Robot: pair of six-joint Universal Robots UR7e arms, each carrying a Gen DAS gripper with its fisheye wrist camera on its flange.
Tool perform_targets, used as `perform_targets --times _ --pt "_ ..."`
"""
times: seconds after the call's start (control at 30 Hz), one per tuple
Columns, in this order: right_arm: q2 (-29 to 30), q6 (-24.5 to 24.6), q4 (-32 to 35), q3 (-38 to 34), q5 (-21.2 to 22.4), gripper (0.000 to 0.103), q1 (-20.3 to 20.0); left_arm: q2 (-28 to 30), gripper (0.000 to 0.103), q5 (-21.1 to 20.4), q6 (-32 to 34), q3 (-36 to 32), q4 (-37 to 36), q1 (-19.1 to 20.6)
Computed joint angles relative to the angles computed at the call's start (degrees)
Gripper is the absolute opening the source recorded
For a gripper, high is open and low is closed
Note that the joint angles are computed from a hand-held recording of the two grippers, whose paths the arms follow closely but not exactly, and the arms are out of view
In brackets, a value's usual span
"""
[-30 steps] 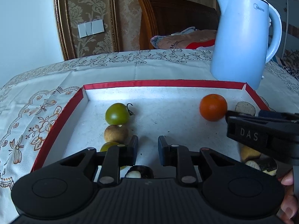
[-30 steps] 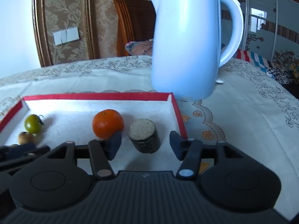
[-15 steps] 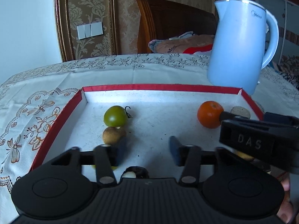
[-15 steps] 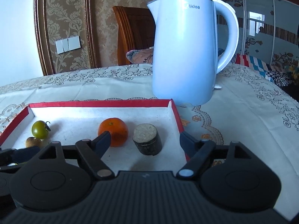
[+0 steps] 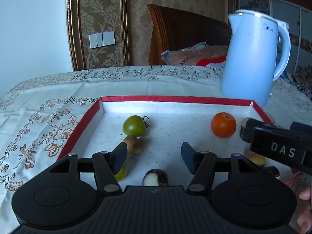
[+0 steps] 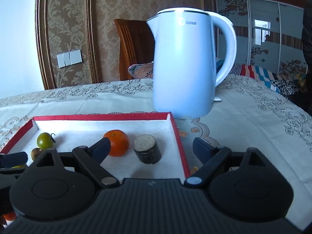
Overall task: Organize fruits
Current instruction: 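Withdraw both open tools out of the tray, then move the open right tool toward the green cucumber piece on the cloth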
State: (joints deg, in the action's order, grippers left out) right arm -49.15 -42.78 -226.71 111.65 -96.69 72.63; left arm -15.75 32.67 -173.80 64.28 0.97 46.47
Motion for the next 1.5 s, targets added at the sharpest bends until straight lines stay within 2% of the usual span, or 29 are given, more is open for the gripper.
perform_targets --times 0.3,0.5,0.57,0.73,1.13,1.27,1.4,1.5 --pt "-0.6 0.0 -0.4 1.4 -0.7 0.092 -0.4 -1.5 0.061 -1.1 1.1 2.7 -3.6 -0.3" --pt "-2.9 0.9 -2.1 5.8 1.8 0.094 -1.9 -6.2 0.063 -1.4 4.0 12.0 -12.5 -1.8" --pt "-3.8 1.0 -2.8 7.8 3.4 0.096 -2.9 -7.4 0.07 -1.3 3.1 14.5 -13.7 -2.1" --pt "-5.6 0.6 -2.1 11.0 5.6 0.096 -4.3 -9.5 0.07 -0.5 1.0 18.2 -14.8 -2.4" --pt "-8.5 -0.5 -0.7 15.8 8.5 0.097 -6.5 -10.8 0.07 -1.8 -2.6 23.2 -13.3 -3.8" --pt "-9.1 -2.0 -0.3 17.6 9.2 0.098 -7.2 -11.7 0.07 -0.9 -5.1 24.6 -12.3 -3.5" --pt "-9.7 -2.1 0.1 18.9 10.0 0.1 -7.7 -10.5 0.07 -1.3 -8.4 22.3 -7.6 -2.9" --pt "-9.8 -1.9 0.4 19.2 9.8 0.1 -7.6 -9.0 0.07 -3.2 -9.2 20.3 -5.0 -2.8"
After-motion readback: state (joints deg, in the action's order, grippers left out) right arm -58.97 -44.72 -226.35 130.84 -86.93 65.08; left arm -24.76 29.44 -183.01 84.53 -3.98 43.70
